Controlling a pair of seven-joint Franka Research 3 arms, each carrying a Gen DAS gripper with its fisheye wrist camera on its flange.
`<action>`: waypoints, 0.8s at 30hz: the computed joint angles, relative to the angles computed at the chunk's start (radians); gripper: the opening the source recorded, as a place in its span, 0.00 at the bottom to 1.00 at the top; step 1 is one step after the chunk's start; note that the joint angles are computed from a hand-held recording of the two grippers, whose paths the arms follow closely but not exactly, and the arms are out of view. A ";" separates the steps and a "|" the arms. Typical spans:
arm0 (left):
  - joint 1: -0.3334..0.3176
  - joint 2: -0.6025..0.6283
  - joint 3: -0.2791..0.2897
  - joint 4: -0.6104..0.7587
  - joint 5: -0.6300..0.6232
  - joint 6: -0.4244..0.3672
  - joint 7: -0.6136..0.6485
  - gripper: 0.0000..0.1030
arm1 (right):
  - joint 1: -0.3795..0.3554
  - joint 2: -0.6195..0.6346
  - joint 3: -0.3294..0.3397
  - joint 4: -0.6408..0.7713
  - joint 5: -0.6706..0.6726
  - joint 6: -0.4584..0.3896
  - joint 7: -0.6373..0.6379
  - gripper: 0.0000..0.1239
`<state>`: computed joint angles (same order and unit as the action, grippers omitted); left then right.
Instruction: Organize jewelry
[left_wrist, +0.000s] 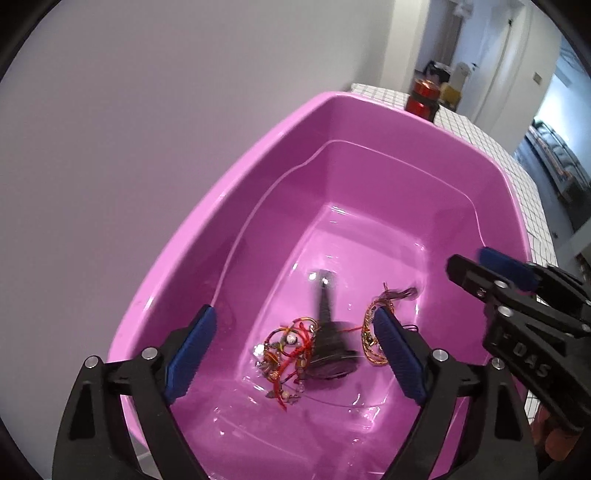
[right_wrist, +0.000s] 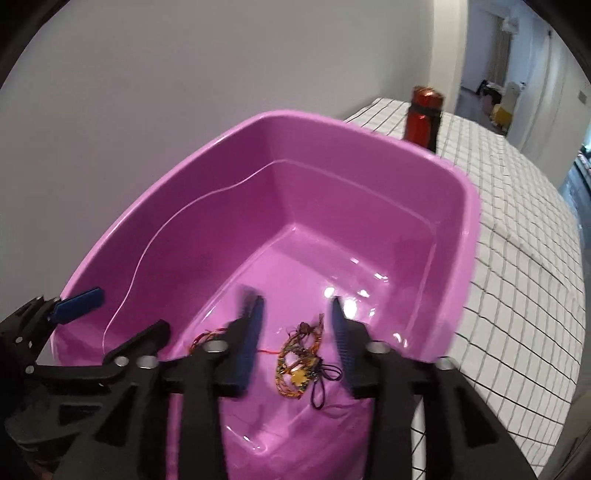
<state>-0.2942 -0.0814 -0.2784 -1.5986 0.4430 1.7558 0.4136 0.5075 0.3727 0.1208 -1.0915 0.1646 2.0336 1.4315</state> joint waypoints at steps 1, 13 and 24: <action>0.000 -0.002 -0.001 0.000 0.000 -0.008 -0.007 0.88 | -0.006 -0.003 0.001 0.001 0.011 -0.003 0.000 0.36; -0.026 0.000 -0.025 0.056 0.022 -0.111 -0.077 0.91 | -0.033 -0.115 0.004 -0.106 0.030 -0.009 -0.013 0.50; -0.067 0.033 -0.039 0.154 0.071 -0.203 -0.095 0.91 | -0.044 -0.189 0.005 -0.157 0.003 -0.020 0.006 0.53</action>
<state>-0.3611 -0.0483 -0.3172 -1.4444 0.5135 1.5532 0.3184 0.4639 0.1834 0.1256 -1.2485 0.1678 2.0134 1.4378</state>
